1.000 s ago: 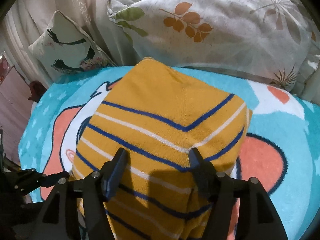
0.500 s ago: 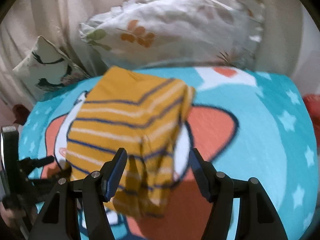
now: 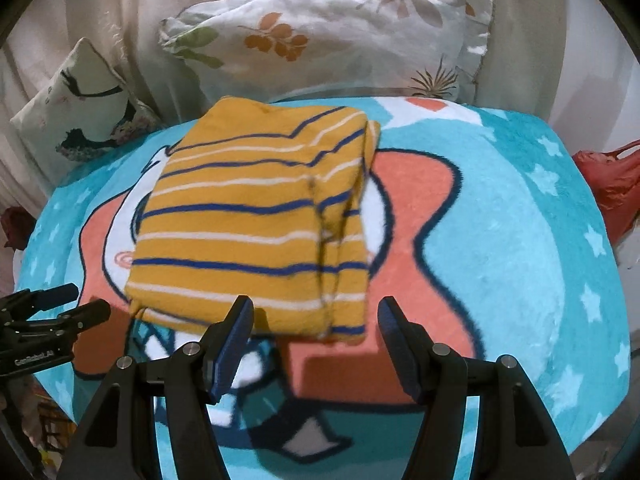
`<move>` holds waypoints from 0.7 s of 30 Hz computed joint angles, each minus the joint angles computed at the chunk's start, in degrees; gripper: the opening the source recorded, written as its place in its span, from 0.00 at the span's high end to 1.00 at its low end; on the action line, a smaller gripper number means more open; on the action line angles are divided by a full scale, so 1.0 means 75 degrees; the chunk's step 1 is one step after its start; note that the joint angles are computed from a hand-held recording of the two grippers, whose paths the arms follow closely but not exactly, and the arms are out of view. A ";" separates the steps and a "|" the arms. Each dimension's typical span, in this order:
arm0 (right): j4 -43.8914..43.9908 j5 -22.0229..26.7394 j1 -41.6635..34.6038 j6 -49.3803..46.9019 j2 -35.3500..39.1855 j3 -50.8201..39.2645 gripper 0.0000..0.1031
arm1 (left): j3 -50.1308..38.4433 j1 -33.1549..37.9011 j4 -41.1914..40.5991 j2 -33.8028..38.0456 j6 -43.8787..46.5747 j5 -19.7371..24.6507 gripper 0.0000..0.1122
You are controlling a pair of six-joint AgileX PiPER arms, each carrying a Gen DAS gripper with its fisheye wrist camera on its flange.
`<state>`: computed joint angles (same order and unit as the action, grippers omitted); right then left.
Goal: Fold small clothes
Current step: 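Release the sweater and pull both grippers back from it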
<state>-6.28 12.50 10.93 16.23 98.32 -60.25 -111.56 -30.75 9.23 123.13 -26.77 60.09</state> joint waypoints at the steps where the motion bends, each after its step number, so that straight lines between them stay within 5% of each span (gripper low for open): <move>1: -0.0448 0.0008 0.0108 0.0501 -0.0045 0.0041 0.34 | 0.0162 0.0022 0.0002 -0.0125 0.0017 -0.0093 0.34; 9: -0.3274 0.0386 0.0921 0.3719 -0.0479 0.0399 0.34 | 0.1317 -0.0030 0.0490 -0.1156 -0.0258 -0.0829 0.33; 21: -0.5164 0.0892 0.1619 0.5846 -0.0922 0.0909 0.34 | 0.2059 -0.0594 0.2524 -0.1878 -0.1722 -0.1415 0.24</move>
